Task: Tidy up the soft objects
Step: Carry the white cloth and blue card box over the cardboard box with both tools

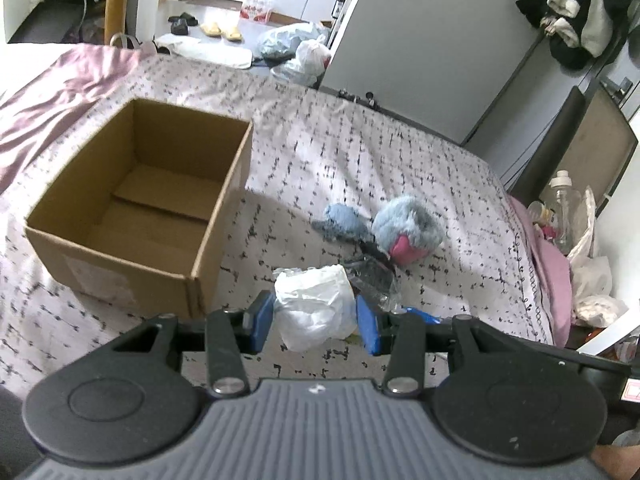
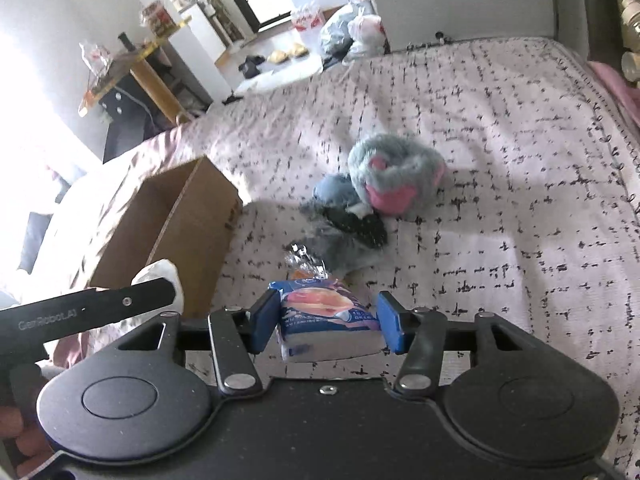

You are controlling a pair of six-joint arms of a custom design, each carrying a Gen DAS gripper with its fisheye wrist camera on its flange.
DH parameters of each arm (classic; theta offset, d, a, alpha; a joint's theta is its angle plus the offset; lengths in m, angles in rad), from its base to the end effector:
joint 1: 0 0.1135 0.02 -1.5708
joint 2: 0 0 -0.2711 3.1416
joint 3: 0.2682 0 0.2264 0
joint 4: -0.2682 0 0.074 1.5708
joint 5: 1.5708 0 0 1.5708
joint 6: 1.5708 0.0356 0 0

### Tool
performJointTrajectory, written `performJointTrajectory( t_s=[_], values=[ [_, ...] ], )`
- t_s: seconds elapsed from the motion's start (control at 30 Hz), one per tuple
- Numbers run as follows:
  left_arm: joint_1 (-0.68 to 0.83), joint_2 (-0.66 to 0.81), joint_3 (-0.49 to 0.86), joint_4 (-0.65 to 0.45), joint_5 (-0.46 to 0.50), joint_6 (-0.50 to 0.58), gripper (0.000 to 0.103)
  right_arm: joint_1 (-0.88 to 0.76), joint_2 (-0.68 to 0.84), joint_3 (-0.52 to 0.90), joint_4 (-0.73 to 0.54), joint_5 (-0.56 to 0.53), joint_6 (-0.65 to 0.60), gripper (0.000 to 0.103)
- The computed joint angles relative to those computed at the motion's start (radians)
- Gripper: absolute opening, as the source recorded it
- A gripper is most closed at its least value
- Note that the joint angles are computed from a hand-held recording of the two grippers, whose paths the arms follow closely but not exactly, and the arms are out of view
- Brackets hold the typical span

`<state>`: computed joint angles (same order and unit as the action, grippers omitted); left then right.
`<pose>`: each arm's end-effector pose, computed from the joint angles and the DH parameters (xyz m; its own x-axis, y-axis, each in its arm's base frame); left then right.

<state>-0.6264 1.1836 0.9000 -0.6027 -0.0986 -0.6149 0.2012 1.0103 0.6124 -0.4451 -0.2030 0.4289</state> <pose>0.1748 -0.1221 0.2763 -0.8201 -0.1151 -0.5605 0.0733 0.9503 -0.3025 0.1679 0.0416 0.2326 -0.8014 0.2523 -0.5424 0.0067 0.9105 0.4135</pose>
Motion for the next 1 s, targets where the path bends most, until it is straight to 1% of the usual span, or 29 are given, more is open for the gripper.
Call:
performJointTrajectory(
  t_s=[0.23, 0.33, 0.47, 0.77, 1.0],
  values=[
    [0.028, -0.043, 0.079, -0.083, -0.012, 0.04, 0.044, 0.057, -0.058, 0.048, -0.038, 0.05, 0.076, 0.052],
    [0.035, -0.059, 0.102, -0.105, -0.022, 0.053, 0.044, 0.094, -0.073, 0.073, -0.044, 0.085, 0.11, 0.052],
    [0.073, -0.074, 0.127, -0.124, -0.009, 0.078, 0.044, 0.131, -0.072, 0.112, -0.043, 0.12, 0.139, 0.052],
    [0.195, -0.094, 0.158, -0.138, 0.051, 0.136, 0.044, 0.218, -0.031, 0.198, -0.033, 0.198, 0.171, 0.052],
    [0.313, -0.085, 0.191, -0.147, 0.12, 0.218, 0.044, 0.265, 0.018, 0.244, 0.002, 0.241, 0.204, 0.052]
  ],
)
